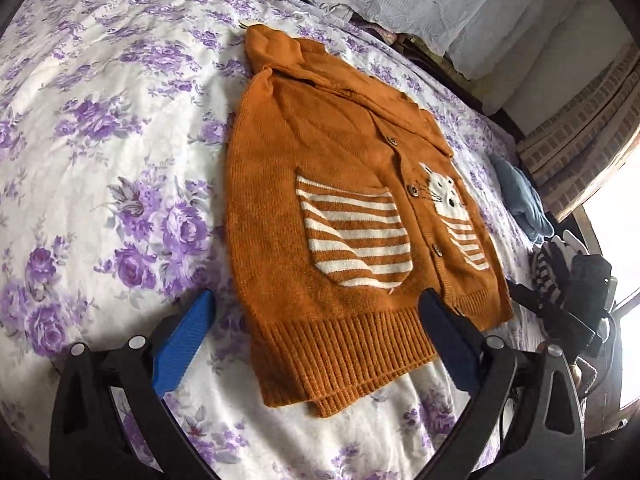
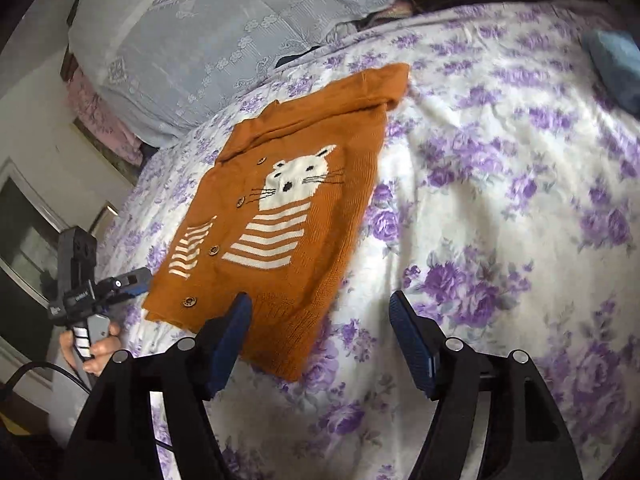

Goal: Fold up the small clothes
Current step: 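Close both tools on the ribbed cardigan hem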

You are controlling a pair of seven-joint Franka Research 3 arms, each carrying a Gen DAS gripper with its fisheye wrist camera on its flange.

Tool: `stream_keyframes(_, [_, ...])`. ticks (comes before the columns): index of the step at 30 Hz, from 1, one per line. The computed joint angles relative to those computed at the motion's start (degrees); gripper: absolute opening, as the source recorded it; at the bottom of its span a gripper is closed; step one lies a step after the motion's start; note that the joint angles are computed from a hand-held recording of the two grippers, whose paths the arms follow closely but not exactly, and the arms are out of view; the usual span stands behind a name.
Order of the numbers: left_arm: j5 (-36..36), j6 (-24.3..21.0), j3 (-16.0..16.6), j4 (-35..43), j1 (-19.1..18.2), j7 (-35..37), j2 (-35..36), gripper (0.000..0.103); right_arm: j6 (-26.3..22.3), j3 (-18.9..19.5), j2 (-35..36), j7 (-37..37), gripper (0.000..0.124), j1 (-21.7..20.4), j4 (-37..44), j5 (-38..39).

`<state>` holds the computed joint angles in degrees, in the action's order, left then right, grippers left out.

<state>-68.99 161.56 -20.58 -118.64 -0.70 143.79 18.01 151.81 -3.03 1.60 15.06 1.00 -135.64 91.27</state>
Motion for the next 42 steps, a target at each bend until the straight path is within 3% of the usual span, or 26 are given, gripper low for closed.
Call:
stream_keyframes(1, [-1.2,-1.1,-0.5,0.2,0.5,1.1,0.0,0.098,-2.0,-0.3,0.9,0.4,0.073,-0.3,0.5,0.5])
stream_keyframes(3, [-4.9,-8.2,-1.2,0.5,2.3,5.0,-0.2,0.098,-3.5,-0.2,1.0,-1.6,0.074,-0.6,0.5,2.4])
stream_keyframes(6, [-6.4,-15.3,0.2,1.2,2.0,7.3,0.3,0.098,-11.1,-1.1,1.8,0.4,0.072,-2.2,0.9,2.6])
stream_keyframes(9, [-7.6,-18.1,1.6,2.8,1.3,7.1,1.5,0.096,-16.7,-1.4,3.8,4.1,0.049,-3.5,2.7,0.9])
stream_keyframes(11, [-9.0,-19.8,2.3,4.1,1.5,6.4,2.7,0.081,-19.1,-1.2,6.0,7.3,0.031,-4.3,4.5,0.7])
stream_keyframes(13, [-9.0,-19.6,2.9,5.0,1.3,4.6,3.9,0.051,-19.9,-0.8,6.8,8.4,0.030,-4.8,5.1,0.6])
stream_keyframes(15, [-9.5,-19.8,3.1,5.1,1.7,3.5,4.4,0.036,-19.8,-0.4,6.3,8.0,0.030,-4.9,4.8,0.2])
stream_keyframes(18, [-8.6,-19.9,3.3,5.2,1.7,2.9,4.6,0.020,-17.5,0.1,5.5,6.6,0.029,-4.2,4.2,-0.3])
stream_keyframes(21, [-6.1,-18.4,2.9,5.1,0.7,2.5,4.4,0.006,-14.9,0.4,4.5,4.8,0.021,-3.5,3.6,0.6])
stream_keyframes(25, [-9.2,-13.9,1.8,2.8,0.2,7.3,1.5,0.005,-15.0,0.0,3.0,2.1,0.012,-3.6,2.8,3.8])
stream_keyframes(29, [-15.2,-12.3,2.3,0.9,-0.7,13.0,-1.6,0.005,-14.6,-0.4,1.0,0.9,0.009,-3.1,1.9,4.4])
stream_keyframes(38, [-18.8,-13.1,5.7,-2.6,-3.5,15.1,-4.0,0.004,-15.9,-1.8,-0.9,1.8,0.007,-3.0,-0.5,2.1])
stream_keyframes(40, [-16.4,-13.5,6.2,-1.4,-3.7,12.0,-2.7,0.005,-16.7,-1.9,0.5,5.1,0.017,-3.3,0.5,0.8])
stream_keyframes(41, [-14.6,-13.4,6.3,-0.8,-3.8,10.4,-2.0,0.005,-18.3,-2.1,1.3,6.6,0.035,-3.7,1.0,0.1])
stream_keyframes(42, [-12.3,-12.4,6.3,0.1,-4.1,7.6,-1.0,0.009,-18.8,-2.1,1.9,7.1,0.044,-4.0,1.3,0.2])
